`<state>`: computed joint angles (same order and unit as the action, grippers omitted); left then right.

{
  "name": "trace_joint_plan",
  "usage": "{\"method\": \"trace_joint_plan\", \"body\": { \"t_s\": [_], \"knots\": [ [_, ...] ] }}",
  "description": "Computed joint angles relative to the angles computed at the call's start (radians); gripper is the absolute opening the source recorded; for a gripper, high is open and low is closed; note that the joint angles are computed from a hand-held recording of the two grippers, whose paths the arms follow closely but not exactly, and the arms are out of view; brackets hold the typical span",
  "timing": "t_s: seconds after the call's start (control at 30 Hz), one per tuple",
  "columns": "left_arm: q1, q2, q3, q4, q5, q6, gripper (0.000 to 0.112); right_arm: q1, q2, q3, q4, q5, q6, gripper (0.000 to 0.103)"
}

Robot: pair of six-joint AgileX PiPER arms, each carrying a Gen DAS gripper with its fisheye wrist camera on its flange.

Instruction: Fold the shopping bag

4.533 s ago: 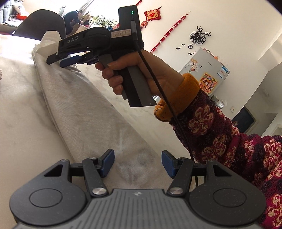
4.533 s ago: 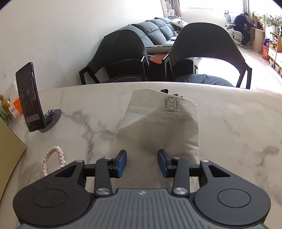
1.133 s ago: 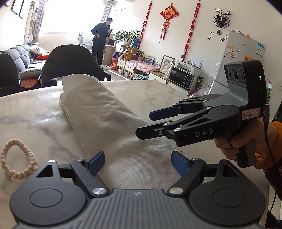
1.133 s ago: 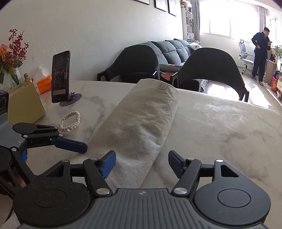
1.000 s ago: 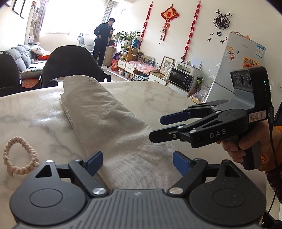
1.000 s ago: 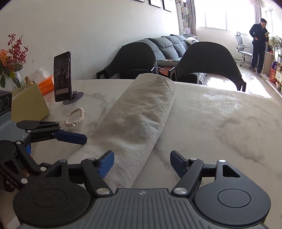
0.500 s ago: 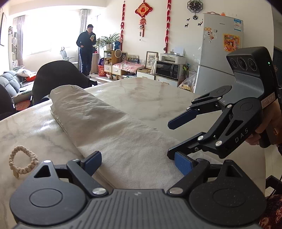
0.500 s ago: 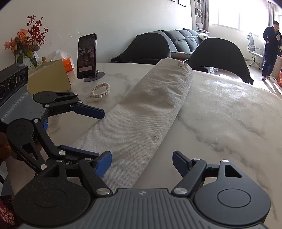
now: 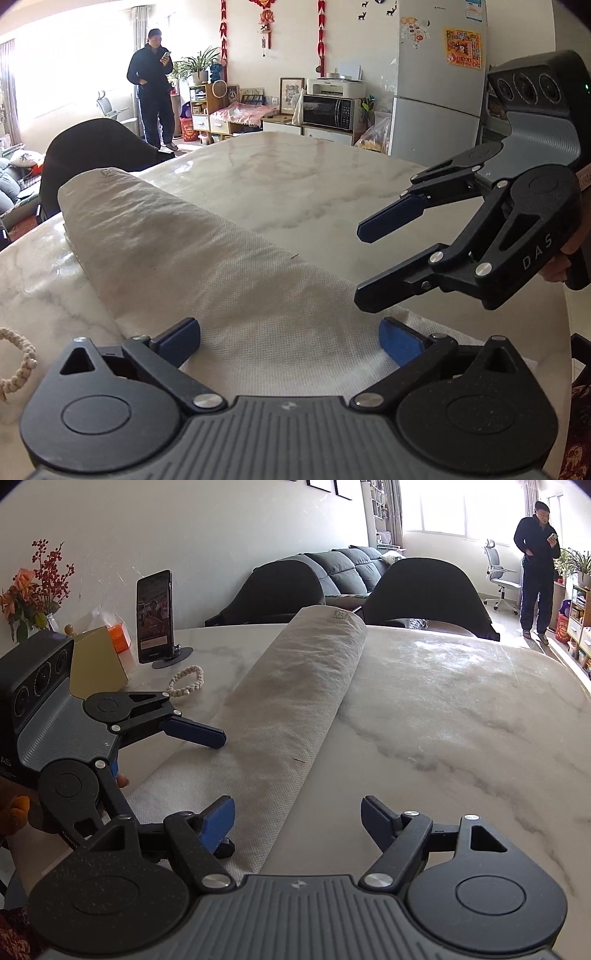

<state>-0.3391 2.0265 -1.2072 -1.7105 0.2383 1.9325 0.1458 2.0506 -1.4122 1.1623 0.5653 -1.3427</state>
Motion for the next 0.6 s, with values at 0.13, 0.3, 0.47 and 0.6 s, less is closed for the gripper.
{"method": "trace_joint_plan", "body": {
  "t_s": [0.13, 0.3, 0.47, 0.6],
  "knots": [
    [0.009, 0.013, -0.013, 0.030, 0.014, -0.033, 0.103, 0.000, 0.012, -0.013, -0.004, 0.005, 0.006, 0.078],
    [0.008, 0.016, -0.017, 0.034, 0.011, -0.036, 0.103, -0.002, 0.021, -0.036, -0.042, 0.009, 0.030, 0.078],
    [0.010, 0.010, -0.016, 0.056, 0.012, -0.057, 0.103, -0.006, 0.027, -0.043, -0.034, 0.004, 0.041, 0.078],
    [0.010, 0.009, -0.017, 0.063, 0.011, -0.064, 0.103, -0.008, 0.010, -0.013, -0.021, -0.008, 0.036, 0.078]
  ]
}}
